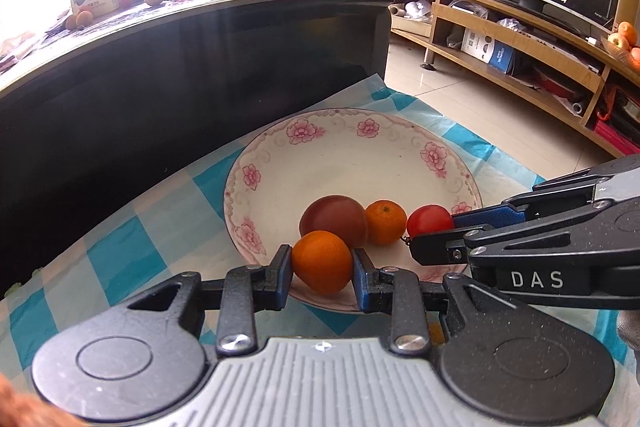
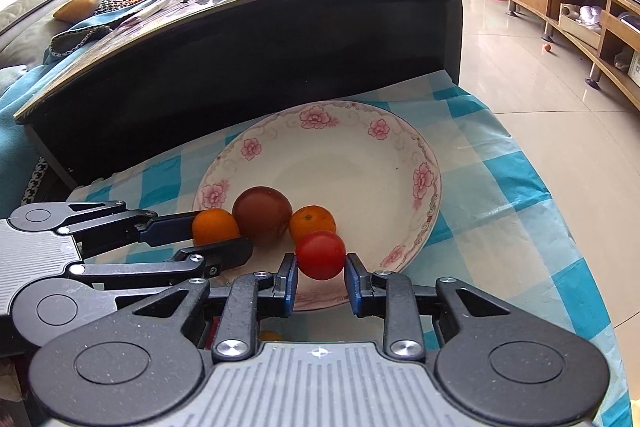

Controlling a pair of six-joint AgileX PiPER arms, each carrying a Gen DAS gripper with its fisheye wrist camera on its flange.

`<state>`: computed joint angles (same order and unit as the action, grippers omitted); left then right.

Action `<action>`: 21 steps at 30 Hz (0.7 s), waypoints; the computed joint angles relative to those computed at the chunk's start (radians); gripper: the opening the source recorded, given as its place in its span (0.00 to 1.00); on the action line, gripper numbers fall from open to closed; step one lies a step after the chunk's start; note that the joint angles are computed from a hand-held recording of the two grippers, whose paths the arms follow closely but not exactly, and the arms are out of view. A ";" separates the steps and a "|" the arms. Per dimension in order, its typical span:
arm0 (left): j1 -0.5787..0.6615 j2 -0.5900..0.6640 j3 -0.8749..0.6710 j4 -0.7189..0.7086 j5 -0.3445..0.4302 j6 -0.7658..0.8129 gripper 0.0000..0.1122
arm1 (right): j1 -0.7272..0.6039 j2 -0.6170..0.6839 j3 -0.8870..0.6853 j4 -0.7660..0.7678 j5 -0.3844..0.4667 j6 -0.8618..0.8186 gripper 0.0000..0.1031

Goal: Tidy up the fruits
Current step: 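Lower both held fruits into the white bowl and open both tools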

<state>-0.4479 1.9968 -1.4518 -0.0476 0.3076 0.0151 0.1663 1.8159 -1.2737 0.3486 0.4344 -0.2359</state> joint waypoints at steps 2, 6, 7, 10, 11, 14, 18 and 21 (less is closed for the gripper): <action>0.003 0.011 -0.009 -0.002 -0.003 0.005 0.35 | 0.001 0.010 -0.007 -0.006 -0.003 0.005 0.22; 0.010 0.034 -0.038 -0.026 0.007 0.017 0.35 | -0.001 0.020 -0.011 0.002 -0.018 -0.003 0.22; 0.010 0.040 -0.046 -0.024 0.010 0.014 0.35 | -0.001 0.021 -0.013 0.005 -0.022 -0.005 0.23; 0.011 0.043 -0.047 -0.024 0.008 0.010 0.35 | -0.002 0.027 -0.019 0.002 -0.028 -0.002 0.24; 0.011 0.042 -0.046 -0.022 0.007 0.007 0.35 | -0.001 0.031 -0.024 -0.005 -0.030 0.007 0.25; 0.012 0.038 -0.045 -0.012 0.008 -0.001 0.35 | 0.001 0.036 -0.033 -0.013 -0.028 0.021 0.26; 0.013 0.035 -0.043 -0.011 0.008 -0.006 0.36 | 0.000 0.027 -0.021 -0.008 -0.042 0.014 0.27; 0.013 0.034 -0.045 0.000 0.008 -0.019 0.36 | -0.005 0.021 -0.015 0.013 -0.046 -0.009 0.29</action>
<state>-0.4350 2.0311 -1.4964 -0.0475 0.3153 -0.0037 0.1612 1.8374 -1.2885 0.3614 0.3884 -0.2447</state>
